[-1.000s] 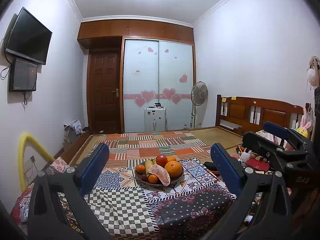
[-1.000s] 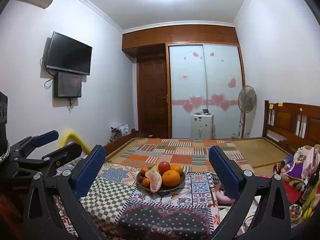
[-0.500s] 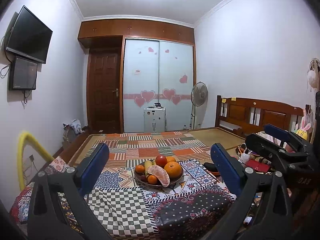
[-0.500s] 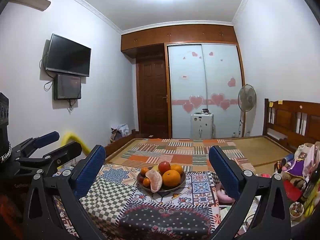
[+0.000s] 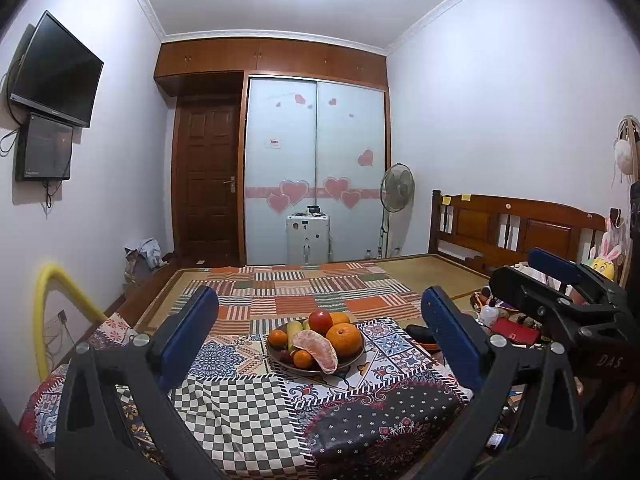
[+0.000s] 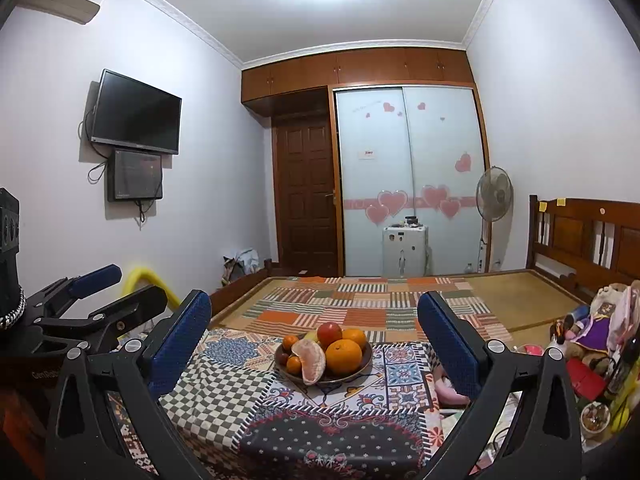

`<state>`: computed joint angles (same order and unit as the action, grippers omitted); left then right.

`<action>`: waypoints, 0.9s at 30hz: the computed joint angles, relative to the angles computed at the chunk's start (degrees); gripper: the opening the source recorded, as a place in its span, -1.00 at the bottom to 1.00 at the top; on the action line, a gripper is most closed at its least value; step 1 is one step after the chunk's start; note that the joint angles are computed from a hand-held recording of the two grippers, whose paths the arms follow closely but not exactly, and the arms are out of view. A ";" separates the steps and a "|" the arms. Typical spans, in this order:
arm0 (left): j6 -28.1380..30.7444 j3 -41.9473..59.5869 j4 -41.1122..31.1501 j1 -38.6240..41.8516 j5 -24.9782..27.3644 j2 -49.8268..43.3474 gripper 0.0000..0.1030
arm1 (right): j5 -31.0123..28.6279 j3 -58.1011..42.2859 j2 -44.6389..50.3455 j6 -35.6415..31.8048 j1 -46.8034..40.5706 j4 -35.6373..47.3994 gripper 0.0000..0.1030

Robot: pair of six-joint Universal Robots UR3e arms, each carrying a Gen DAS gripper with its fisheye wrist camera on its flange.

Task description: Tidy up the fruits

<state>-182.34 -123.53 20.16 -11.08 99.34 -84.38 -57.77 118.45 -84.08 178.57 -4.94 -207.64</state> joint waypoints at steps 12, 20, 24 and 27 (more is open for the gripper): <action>-0.39 0.75 0.41 0.53 -0.49 -1.18 1.00 | -0.51 -0.72 0.37 0.53 0.52 0.41 1.00; -1.36 0.24 -0.63 3.05 -4.30 -0.66 1.00 | -0.61 -0.92 0.97 1.44 0.62 0.13 1.00; -1.36 -0.11 -0.20 3.08 -4.06 -0.74 1.00 | -1.59 -1.54 1.53 1.37 1.35 0.10 1.00; -1.11 -0.19 -0.59 3.26 -4.81 -0.54 1.00 | -1.92 -1.79 1.73 1.37 1.74 0.20 1.00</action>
<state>-183.45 -123.72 19.57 -7.81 94.53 -84.93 -59.69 116.67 -82.35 179.94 -3.20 -207.43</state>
